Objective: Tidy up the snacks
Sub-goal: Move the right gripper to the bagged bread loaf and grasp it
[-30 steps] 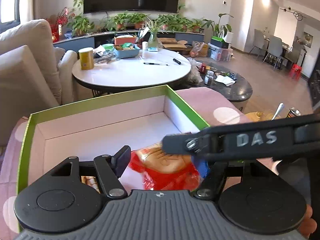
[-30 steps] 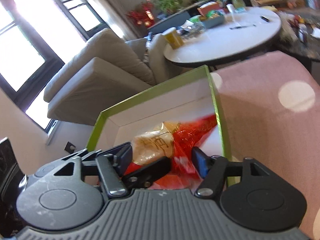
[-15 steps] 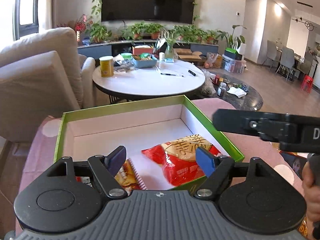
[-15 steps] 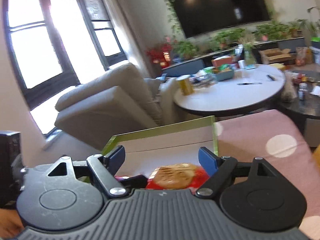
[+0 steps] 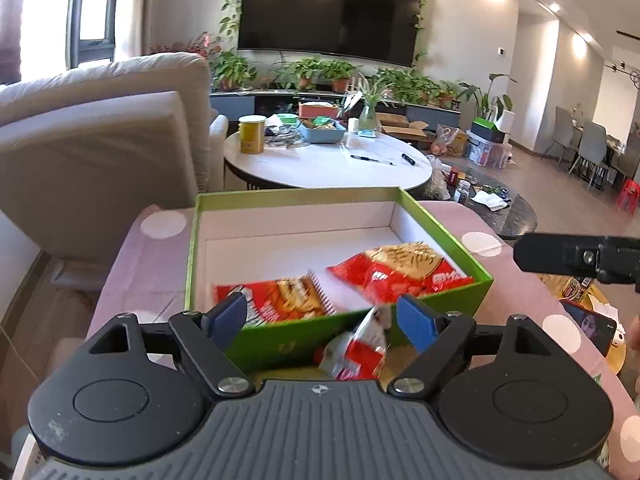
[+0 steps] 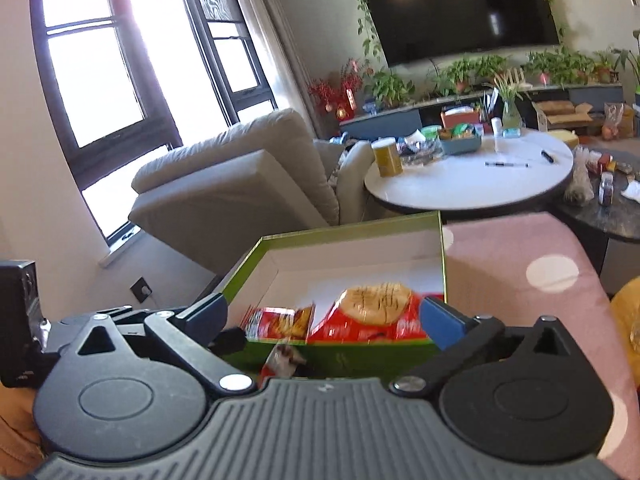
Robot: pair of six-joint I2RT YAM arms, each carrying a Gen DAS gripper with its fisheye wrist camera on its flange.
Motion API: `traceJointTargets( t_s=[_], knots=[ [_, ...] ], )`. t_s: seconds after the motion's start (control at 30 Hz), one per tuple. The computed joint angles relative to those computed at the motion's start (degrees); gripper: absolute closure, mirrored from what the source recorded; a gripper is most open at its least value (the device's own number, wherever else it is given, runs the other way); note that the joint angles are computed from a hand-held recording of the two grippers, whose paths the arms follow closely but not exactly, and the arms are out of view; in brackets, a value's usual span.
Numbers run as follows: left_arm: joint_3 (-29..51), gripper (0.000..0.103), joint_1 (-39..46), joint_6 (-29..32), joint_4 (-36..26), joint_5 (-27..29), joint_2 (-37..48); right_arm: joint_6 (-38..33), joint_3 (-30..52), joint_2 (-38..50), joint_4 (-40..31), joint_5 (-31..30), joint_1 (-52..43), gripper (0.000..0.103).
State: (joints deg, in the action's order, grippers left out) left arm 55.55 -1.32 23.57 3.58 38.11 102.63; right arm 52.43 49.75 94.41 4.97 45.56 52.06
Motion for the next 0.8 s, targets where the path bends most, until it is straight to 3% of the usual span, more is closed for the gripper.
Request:
traceJointTargets(
  t_s=[0.33,0.6,0.8],
  knots=[
    [-0.16,0.018,4.82,2.75,-1.51,0.57,3.41,8.27,8.60,8.48,-9.32,-6.39,0.69,0.026],
    [2.13,0.018,4.97,5.73,-4.75,1.28,7.49,15.11,11.51,13.01,-12.36,-14.96,-1.73,0.026],
    [4.03,0.019,4.46,7.82,-7.04,2.63,10.05,15.86,14.34,15.56,-13.92,-17.76,-2.70,0.027]
  ],
)
